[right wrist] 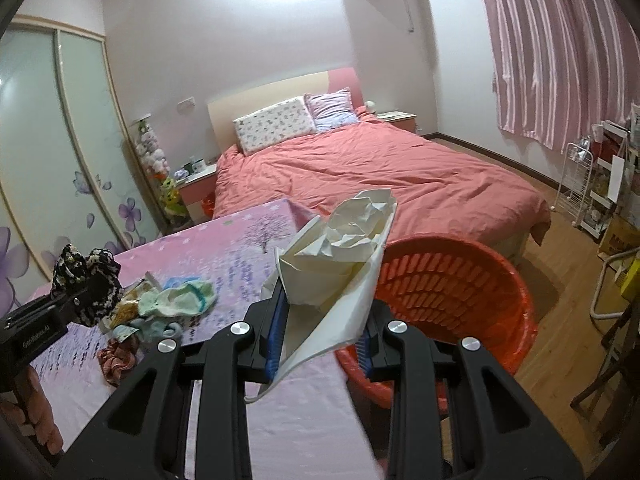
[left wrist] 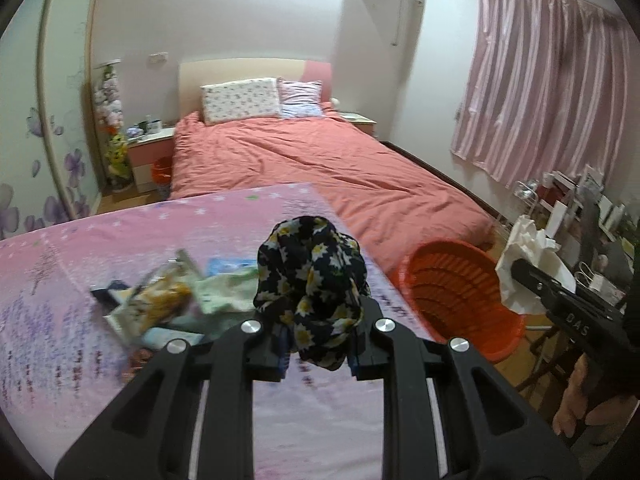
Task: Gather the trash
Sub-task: 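Lift both held items and carry them to the orange basket, then open both tools over the orange basket to drop the tissue and floral cloth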
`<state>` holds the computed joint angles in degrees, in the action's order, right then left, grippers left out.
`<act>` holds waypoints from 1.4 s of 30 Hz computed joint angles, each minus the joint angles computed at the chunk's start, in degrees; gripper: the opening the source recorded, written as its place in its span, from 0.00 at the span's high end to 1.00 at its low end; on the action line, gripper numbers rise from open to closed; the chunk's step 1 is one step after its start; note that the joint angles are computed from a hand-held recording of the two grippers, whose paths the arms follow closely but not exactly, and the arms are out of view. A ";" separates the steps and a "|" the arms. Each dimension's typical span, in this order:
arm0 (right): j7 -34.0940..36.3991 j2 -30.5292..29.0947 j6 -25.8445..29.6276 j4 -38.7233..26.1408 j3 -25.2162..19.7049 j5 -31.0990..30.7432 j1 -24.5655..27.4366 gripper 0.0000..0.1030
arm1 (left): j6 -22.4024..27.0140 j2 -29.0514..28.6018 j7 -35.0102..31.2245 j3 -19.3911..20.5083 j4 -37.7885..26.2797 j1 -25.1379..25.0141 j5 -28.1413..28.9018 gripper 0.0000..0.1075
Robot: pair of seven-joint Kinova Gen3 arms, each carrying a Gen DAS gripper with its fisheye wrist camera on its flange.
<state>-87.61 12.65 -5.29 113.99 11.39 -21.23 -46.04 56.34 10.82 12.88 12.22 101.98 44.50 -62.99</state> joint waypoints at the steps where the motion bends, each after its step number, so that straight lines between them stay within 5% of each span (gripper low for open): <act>1: -0.18 0.13 -0.13 -0.01 -0.46 0.21 0.75 0.71 | -0.83 0.81 -0.23 0.05 -0.79 -0.15 -0.13 0.80; 8: -2.51 2.16 0.34 -1.25 -2.69 2.11 6.69 0.71 | -9.17 6.31 -4.26 -2.49 -6.42 0.05 0.31 0.80; 17: -9.20 6.46 3.10 -6.10 -8.57 8.80 17.84 0.71 | -18.55 16.87 -18.39 -4.59 -18.75 -1.42 7.44 0.77; 21: -11.90 8.90 4.44 -8.34 -12.74 11.63 23.18 0.67 | -19.86 22.08 -25.98 -4.03 -24.84 -3.27 12.91 0.66; 25: -13.99 11.61 5.90 -10.70 -15.41 13.73 26.49 0.52 | -18.54 26.51 -31.85 -4.74 -29.72 -3.89 17.23 0.50; 29: -15.23 12.83 6.45 -11.10 -15.65 15.33 26.85 0.41 | -18.52 28.41 -33.43 -7.48 -31.27 -3.27 20.54 0.38; 38: -16.83 13.00 7.57 -10.84 -14.61 17.39 25.83 0.33 | -18.58 26.40 -31.62 -18.27 -25.78 3.13 23.66 0.24; 42: -19.05 11.50 6.55 -8.99 -6.68 17.48 17.46 0.28 | -18.70 23.33 -27.78 -21.66 -20.47 6.23 21.66 0.24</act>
